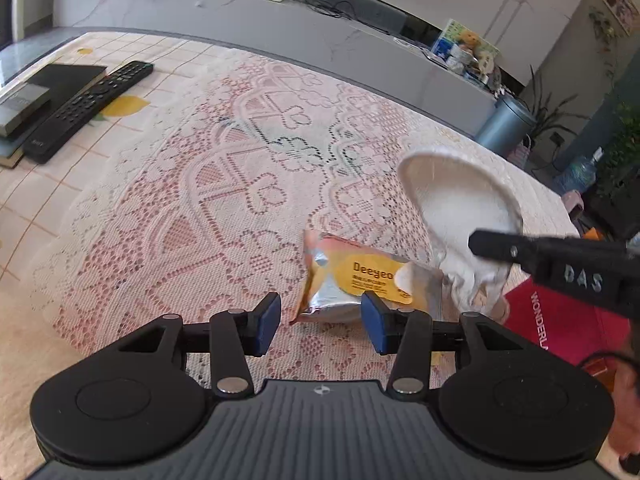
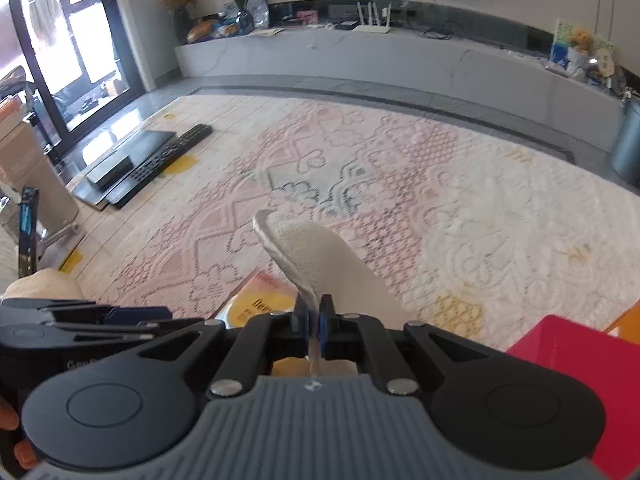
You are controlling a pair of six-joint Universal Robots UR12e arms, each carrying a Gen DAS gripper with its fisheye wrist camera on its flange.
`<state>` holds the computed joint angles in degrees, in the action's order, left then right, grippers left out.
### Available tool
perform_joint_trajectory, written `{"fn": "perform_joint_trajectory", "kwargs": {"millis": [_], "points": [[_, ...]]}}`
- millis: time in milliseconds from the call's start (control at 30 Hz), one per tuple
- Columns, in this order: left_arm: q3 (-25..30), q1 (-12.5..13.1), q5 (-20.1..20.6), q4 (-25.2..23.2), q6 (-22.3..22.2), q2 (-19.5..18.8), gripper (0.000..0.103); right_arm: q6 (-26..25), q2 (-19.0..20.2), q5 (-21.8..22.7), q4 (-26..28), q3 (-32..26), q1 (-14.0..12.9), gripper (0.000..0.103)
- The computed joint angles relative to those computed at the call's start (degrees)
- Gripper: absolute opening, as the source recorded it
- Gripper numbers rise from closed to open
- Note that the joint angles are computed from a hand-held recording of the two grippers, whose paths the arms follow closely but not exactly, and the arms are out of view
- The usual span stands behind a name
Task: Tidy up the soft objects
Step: 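Grasp the beige oval pad with the right tool, then grasp the yellow Deeyeo snack bag with the left tool while the right tool holds the pad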
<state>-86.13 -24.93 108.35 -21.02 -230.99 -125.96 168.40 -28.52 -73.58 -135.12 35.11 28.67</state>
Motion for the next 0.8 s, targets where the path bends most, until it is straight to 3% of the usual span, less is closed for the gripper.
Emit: {"fn": "perform_joint_trajectory", "kwargs": {"millis": [167, 267, 367, 600, 800], "points": [[1.8, 0.49, -1.85, -0.33, 1.17, -1.3, 0.067, -0.01, 2.61, -1.87, 5.44, -4.62, 0.44, 0.002], [1.6, 0.86, -2.47, 2.19, -0.19, -1.77, 0.073, -0.54, 2.91, -1.48, 7.55, -4.26, 0.52, 0.002], [2.43, 1.21, -3.88, 0.74, -0.11, -2.42, 0.072, 0.57, 2.65, -1.53, 7.85, -2.97, 0.42, 0.002], [2.52, 1.21, -4.02, -1.02, -0.58, -2.23, 0.039, 0.14, 1.31, -1.36, 5.7, -0.42, 0.42, 0.002], [2.75, -0.4, 0.15, -6.0, -1.36, -0.73, 0.014, 1.05, -1.05, -0.25, 2.36, 3.9, 0.47, 0.002]]}}
